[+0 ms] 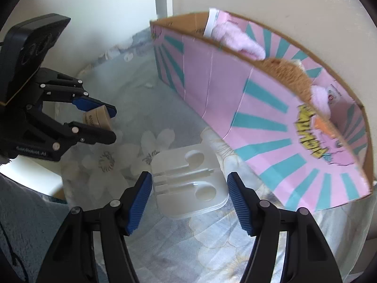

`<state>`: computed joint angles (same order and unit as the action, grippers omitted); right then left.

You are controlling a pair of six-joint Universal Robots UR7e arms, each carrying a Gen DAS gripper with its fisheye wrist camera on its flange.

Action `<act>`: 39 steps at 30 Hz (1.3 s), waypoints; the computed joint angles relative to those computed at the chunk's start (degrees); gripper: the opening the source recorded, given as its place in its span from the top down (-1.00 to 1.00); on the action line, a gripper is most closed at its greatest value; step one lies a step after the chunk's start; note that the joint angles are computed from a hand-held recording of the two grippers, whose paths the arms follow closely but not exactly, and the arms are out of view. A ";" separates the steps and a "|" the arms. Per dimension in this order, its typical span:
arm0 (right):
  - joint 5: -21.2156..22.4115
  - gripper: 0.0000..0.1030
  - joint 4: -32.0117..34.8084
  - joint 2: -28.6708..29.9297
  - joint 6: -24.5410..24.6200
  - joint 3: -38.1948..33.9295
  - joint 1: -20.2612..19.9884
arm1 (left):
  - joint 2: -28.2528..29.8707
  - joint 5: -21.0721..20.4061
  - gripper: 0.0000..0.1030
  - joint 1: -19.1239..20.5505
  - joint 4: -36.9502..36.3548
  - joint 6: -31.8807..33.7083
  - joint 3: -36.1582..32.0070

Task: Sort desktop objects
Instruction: 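Carry the cream jar and earphone case into the box and open both tools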

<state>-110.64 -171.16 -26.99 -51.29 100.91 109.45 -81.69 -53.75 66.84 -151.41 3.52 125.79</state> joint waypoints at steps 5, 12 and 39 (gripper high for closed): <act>0.62 -0.20 4.45 -2.66 3.75 -0.26 0.53 | -0.70 -0.35 0.41 -0.33 3.42 -2.06 -2.77; 1.42 -0.20 6.19 -6.15 7.76 0.22 0.62 | -0.27 -0.55 0.42 -0.98 5.21 -2.65 -6.07; -0.52 -0.20 24.38 3.86 18.68 -30.62 3.04 | 23.59 -2.40 0.42 0.21 19.96 7.89 -45.38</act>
